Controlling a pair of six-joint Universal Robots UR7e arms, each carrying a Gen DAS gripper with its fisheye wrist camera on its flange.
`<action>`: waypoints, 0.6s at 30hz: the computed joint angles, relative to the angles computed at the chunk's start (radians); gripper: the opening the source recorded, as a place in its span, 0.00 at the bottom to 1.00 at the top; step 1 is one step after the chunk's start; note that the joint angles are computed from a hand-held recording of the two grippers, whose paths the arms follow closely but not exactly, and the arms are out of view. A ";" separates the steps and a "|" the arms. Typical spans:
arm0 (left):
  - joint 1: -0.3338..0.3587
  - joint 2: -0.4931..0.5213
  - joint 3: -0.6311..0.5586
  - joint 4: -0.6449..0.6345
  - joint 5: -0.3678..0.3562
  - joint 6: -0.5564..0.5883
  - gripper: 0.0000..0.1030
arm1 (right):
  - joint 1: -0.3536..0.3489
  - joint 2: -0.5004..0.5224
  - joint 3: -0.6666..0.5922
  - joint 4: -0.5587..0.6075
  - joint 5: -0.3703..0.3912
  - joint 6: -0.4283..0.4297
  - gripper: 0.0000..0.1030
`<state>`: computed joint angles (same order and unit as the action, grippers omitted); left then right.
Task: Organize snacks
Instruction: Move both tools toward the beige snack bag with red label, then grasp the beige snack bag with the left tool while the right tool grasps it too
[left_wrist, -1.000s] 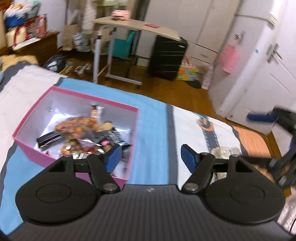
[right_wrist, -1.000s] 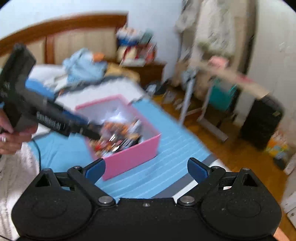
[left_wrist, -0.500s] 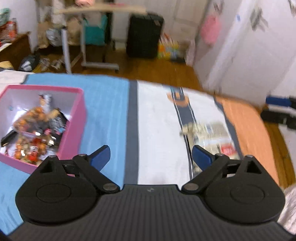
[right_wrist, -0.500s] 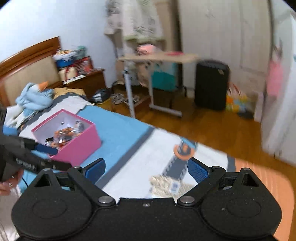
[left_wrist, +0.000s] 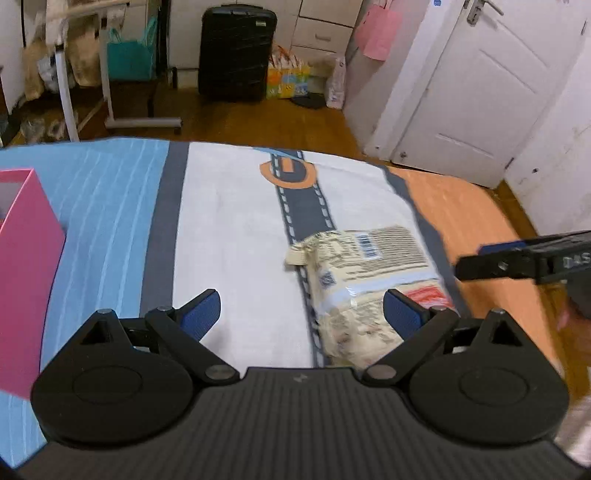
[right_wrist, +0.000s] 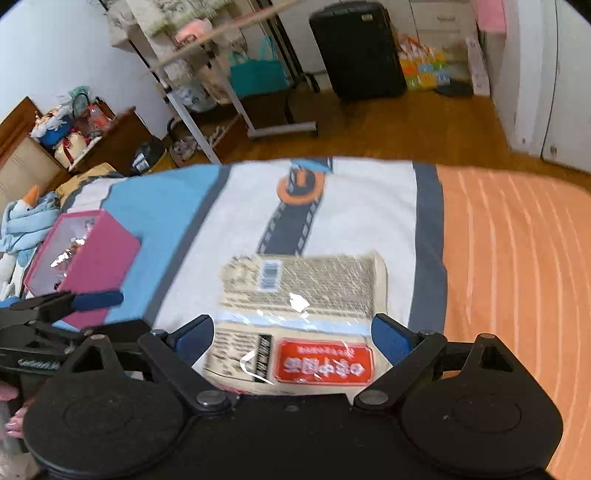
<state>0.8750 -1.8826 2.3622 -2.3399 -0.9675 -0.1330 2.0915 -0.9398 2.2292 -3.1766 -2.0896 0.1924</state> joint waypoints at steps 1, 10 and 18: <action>0.021 0.018 -0.001 -0.009 -0.013 -0.001 0.90 | -0.013 0.004 0.010 -0.012 0.010 -0.009 0.92; 0.137 0.095 0.045 -0.182 -0.158 0.071 0.68 | -0.115 0.064 0.089 -0.201 0.045 -0.114 0.88; 0.193 0.140 0.036 -0.194 -0.220 0.017 0.61 | -0.170 0.106 0.135 -0.339 0.122 -0.121 0.88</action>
